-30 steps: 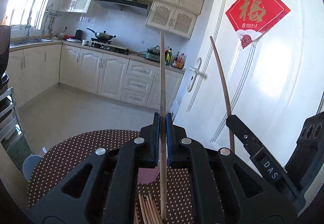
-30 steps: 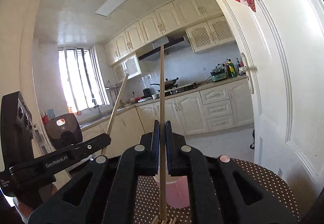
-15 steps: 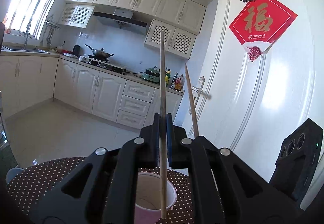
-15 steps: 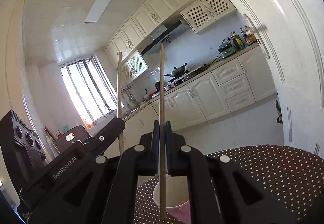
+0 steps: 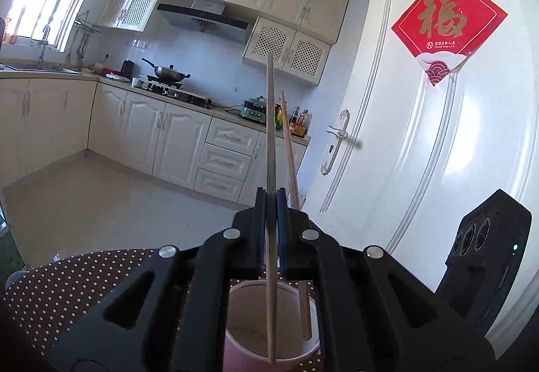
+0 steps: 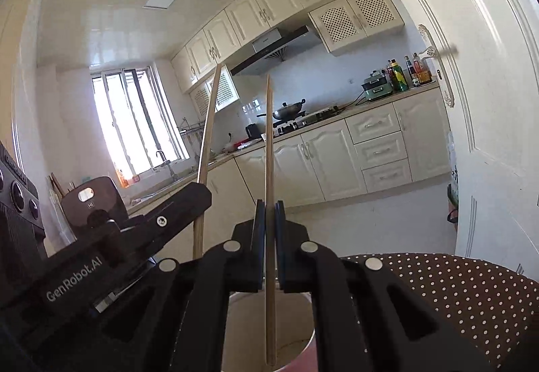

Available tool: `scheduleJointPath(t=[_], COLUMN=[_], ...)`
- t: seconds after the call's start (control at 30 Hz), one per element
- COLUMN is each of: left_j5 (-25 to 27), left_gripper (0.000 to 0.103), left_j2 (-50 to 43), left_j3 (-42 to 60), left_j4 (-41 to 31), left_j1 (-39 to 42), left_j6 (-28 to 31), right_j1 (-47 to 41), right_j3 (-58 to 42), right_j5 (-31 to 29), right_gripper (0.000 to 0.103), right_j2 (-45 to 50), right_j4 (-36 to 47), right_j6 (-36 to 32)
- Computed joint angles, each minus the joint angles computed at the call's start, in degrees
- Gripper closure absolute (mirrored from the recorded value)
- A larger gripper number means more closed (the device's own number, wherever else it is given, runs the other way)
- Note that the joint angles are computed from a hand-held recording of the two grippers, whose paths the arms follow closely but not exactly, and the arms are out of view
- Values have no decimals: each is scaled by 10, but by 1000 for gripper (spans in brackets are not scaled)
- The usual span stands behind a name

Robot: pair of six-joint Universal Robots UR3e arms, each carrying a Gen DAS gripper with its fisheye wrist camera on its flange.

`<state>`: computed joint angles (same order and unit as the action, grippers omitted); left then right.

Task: Organize utensils
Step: 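Lower the left gripper's chopstick into the pink cup while the right gripper inserts its chopstick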

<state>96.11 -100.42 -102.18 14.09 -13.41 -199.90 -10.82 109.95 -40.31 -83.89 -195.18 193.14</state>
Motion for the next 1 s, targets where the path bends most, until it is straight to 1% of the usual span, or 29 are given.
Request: scheduleJointPath(t=[0.07, 0.17, 0.23, 0.47, 0.63, 0.7, 0.83, 0.9, 1.0], left_j5=[0, 18, 39, 32, 18, 13, -27, -49, -64], left_gripper=[97, 97, 96, 96, 96, 96, 96, 96, 96], left_j2=[-8, -23, -35, -33, -23, -20, -18, -16, -9], left_j3=[2, 9, 14, -2, -23, -28, -39, -39, -53], left_j4=[0, -3, -2, -12, -16, -23, -23, -20, 16], left_j1=[-2, -12, -22, -11, 3, 9, 28, 34, 38], left_j6=[0, 12, 15, 3, -22, -27, -47, -51, -57], right_j1=[6, 10, 13, 11, 14, 15, 9, 8, 4], right_j3=[11, 23, 31, 40, 45, 48, 51, 51, 59], right_j5=[-17, -21, -24, -31, -41, -45, -38, -36, -32], right_gripper=[99, 99, 99, 99, 98, 96, 96, 97, 98], right_j2=[-2, 6, 1, 0, -12, -16, -20, -21, -29], right_j4=[6, -8, -2, 19, 32, 44, 50, 51, 49], right_j6=[-13, -15, -28, -40, -58, -69, -70, -67, -70])
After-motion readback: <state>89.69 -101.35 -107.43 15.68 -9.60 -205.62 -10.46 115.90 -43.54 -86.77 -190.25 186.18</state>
